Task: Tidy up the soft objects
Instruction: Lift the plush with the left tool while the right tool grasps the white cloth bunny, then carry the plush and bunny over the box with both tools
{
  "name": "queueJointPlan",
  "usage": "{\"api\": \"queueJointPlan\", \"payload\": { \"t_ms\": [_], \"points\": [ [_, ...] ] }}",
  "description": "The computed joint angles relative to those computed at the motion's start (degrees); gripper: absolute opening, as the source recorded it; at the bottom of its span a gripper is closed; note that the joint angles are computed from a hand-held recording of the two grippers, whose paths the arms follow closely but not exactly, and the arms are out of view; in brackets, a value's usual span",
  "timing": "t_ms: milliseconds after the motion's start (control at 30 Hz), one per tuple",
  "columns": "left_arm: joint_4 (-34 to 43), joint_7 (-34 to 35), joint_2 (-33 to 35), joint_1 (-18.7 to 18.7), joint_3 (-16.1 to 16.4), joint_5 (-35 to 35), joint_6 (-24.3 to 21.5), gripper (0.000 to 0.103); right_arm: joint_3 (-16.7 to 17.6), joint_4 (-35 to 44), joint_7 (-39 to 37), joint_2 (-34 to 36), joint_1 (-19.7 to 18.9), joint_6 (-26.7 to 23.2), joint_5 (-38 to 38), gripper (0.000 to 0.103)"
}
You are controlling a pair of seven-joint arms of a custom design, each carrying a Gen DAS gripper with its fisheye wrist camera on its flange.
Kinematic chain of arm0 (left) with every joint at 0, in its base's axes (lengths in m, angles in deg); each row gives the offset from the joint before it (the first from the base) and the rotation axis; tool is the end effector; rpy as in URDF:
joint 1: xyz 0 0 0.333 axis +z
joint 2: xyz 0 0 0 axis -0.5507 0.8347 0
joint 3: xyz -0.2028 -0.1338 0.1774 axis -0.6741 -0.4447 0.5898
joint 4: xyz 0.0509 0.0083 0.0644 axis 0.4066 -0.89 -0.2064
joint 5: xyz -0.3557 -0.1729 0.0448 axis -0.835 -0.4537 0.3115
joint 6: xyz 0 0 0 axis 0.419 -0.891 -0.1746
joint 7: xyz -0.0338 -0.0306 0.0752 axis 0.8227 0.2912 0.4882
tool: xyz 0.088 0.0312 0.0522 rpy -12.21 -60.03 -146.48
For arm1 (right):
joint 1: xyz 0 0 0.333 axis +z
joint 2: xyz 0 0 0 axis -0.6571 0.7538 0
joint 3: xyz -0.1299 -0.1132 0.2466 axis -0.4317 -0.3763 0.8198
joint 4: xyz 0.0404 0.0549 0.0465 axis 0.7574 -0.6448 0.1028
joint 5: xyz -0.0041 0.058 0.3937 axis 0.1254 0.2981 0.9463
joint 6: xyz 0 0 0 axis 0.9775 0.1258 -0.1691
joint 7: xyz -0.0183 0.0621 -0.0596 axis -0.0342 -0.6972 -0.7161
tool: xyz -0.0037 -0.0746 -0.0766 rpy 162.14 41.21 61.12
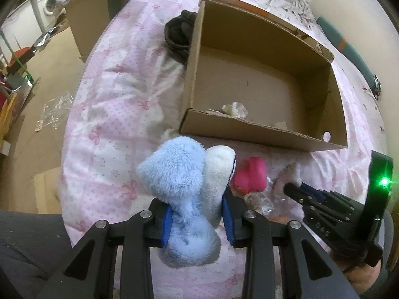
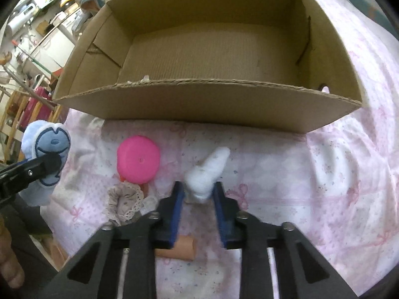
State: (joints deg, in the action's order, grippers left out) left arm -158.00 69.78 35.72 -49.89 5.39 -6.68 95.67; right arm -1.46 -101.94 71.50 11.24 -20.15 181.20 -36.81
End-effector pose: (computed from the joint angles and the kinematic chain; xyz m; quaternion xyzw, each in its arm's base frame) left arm 0.4338 -0.2119 0.4451 -0.7061 0.6811 -0.1837 0.0608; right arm 0.3747 0.2037 0.3848 -0.7171 0.6659 -0.0420 0.2012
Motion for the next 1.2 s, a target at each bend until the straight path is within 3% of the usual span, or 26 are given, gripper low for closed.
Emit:
{"api": "queueJointPlan", "payload": {
  "t_ms": [533, 667, 867, 1067, 1200],
  "points": [
    [-0.92, -4.54, -0.58, 1.46, -1.75, 6.84, -0.04, 0.031, -2.22, -6.79, -4.68, -14.83, 2.8, 0.19, 4.87, 0.02],
    [-1.27, -9.15, -0.93, 2.93, -3.26, 12.11, 0.17, 0.031, -3.4, -7.26, -6.32, -16.49, 4.18, 1.36, 7.44, 0.02],
    [-1.55, -12.19, -0.91, 3.1, -2.91, 14.66, 0.25, 0.031, -4.73, -7.12, -9.47, -15.79, 6.01, 3.09, 10.98, 0.02],
    [-2.18, -13.39, -2.44, 2.75, -2.76, 15.56, 1.08, 0.031, -5.26, -6.4, -11.69, -14.02, 7.37, 5.21, 14.1, 0.02],
    [-2.23, -9.72, -4.16, -0.03, 0.42, 8.47, 1.89, 0.031, -6.25, -7.49, -13.66, -16.53, 8.86, 9.16, 16.7, 0.02]
  ]
}}
